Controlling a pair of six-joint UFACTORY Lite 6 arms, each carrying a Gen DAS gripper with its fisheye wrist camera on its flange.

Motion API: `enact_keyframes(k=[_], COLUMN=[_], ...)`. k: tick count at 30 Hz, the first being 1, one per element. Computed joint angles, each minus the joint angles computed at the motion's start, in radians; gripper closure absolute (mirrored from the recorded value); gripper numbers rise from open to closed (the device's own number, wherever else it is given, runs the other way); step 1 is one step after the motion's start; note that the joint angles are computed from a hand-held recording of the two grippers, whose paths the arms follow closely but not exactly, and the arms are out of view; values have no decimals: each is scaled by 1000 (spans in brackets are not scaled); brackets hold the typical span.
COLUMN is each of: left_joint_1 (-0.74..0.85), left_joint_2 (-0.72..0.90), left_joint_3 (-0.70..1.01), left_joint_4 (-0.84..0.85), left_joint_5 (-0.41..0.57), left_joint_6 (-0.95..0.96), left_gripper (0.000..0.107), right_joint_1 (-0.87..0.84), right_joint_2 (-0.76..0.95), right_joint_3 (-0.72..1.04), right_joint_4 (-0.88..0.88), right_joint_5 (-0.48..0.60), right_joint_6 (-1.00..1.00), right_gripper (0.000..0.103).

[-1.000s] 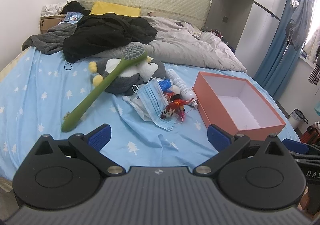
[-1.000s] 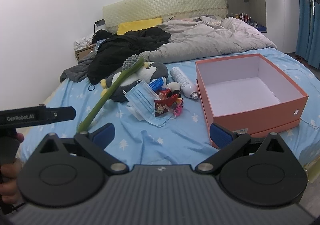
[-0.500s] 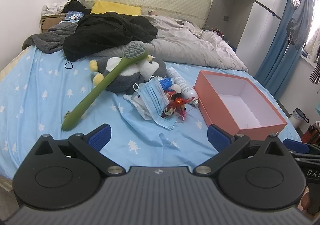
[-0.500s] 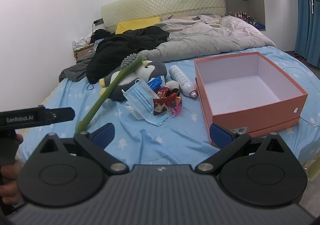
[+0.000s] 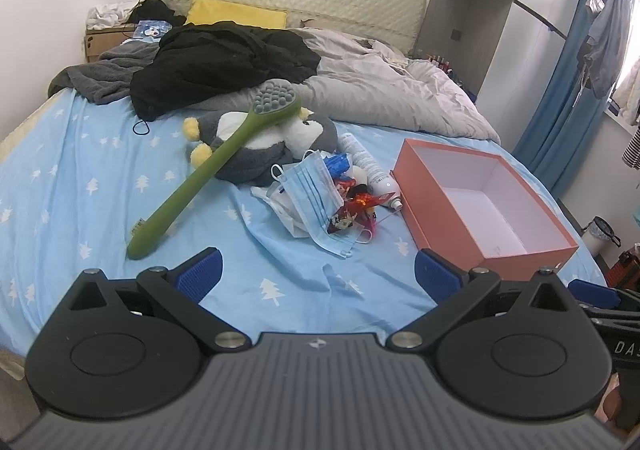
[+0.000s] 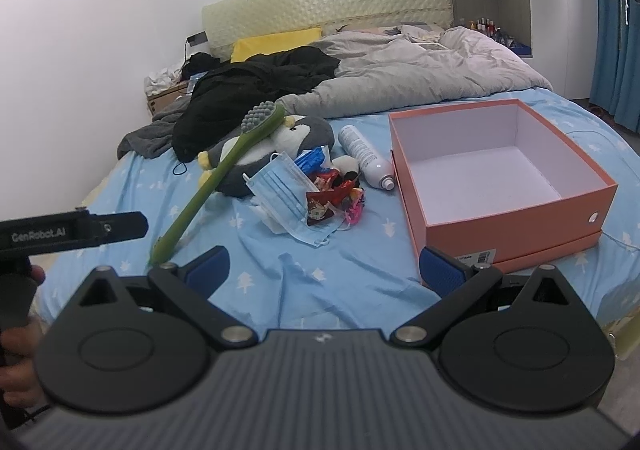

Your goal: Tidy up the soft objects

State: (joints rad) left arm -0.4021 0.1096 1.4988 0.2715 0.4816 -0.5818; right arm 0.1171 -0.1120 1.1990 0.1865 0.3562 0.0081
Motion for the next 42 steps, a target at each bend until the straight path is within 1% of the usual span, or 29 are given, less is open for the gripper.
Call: enact_keyframes(k=[9,21,28,32,36,38,40,42], left_joint_1=[-12,-5,-4,-3,2,7,17,23], left_joint_2=[30,40,76,95,125,154,196,244], left_joint_3=[59,70,93,96,100,112,137,169], left_joint_4=[6,-12,-12,-30,-32,-49,-86,-98], left_joint_5=[46,60,68,70,67,70,77,84], left_joint_6=[-7,10,9,20,18,27,62,74], left_gripper=[4,4,4,4,4,4,4,4], right_joint_1=[-8,-12,-12,-24,-24,-31,-31,-22], right_joint_2=[4,16,27,44,74,99,121,151], right_joint_3=[3,11,10,12,27,39,44,57], right_joint_4=[21,59,50,124,102,141,140,61], right_joint_5=[9,16,15,10,1,1,-12,-35], right_joint_6=[-11,-43,-24,-82,-68,-105,-109,-34], right_gripper=[0,0,0,0,0,0,0,1])
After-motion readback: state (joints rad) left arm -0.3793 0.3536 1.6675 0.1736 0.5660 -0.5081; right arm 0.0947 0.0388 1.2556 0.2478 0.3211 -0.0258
